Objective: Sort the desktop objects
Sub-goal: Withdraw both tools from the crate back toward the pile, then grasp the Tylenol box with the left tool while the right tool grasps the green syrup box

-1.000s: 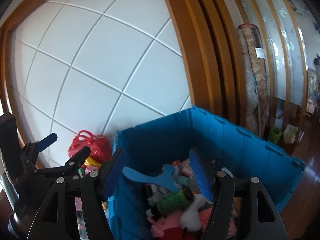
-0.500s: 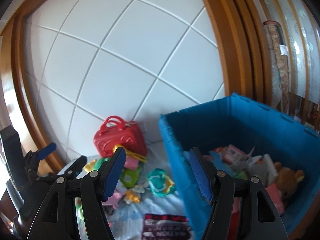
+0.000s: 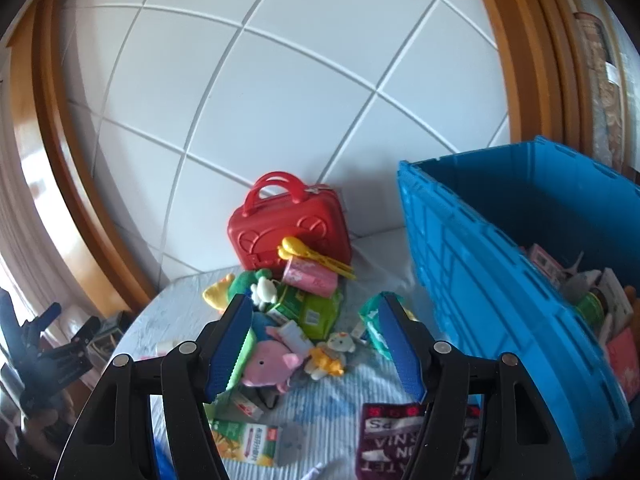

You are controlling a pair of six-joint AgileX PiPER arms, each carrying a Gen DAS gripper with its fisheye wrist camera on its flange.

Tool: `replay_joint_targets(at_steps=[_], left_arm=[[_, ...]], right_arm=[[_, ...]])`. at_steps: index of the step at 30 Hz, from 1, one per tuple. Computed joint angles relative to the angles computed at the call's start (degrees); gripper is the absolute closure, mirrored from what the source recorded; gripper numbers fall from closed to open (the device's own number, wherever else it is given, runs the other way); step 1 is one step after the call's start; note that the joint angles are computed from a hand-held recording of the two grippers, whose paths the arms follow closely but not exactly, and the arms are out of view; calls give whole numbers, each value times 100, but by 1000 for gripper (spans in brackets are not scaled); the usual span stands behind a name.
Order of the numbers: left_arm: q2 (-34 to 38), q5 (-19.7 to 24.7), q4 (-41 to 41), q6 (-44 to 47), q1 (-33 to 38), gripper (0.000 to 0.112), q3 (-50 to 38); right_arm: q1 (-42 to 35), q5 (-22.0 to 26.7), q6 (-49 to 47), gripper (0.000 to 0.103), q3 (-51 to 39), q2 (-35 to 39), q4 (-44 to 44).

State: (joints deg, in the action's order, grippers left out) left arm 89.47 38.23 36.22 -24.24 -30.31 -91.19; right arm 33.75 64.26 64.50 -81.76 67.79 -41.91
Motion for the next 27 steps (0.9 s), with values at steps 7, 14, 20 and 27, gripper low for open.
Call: replay_joint_targets(at_steps=[7, 14, 20, 27], left_arm=[[595, -182, -113, -49, 288, 12, -367], [1603, -123, -226, 138, 373, 12, -927], [2656, -171, -894, 791, 560, 12, -1683], [4015, -406, -1513, 1525, 735, 12, -2950]], right_arm=[[-996, -814, -1071, 37, -270, 625, 1031], [-1947, -1839, -2154, 37, -245, 1355, 2426], [-2356, -2263, -3073, 37, -727, 2493, 3419], [-2798, -2405, -4205, 37, -1629, 3853, 4835]])
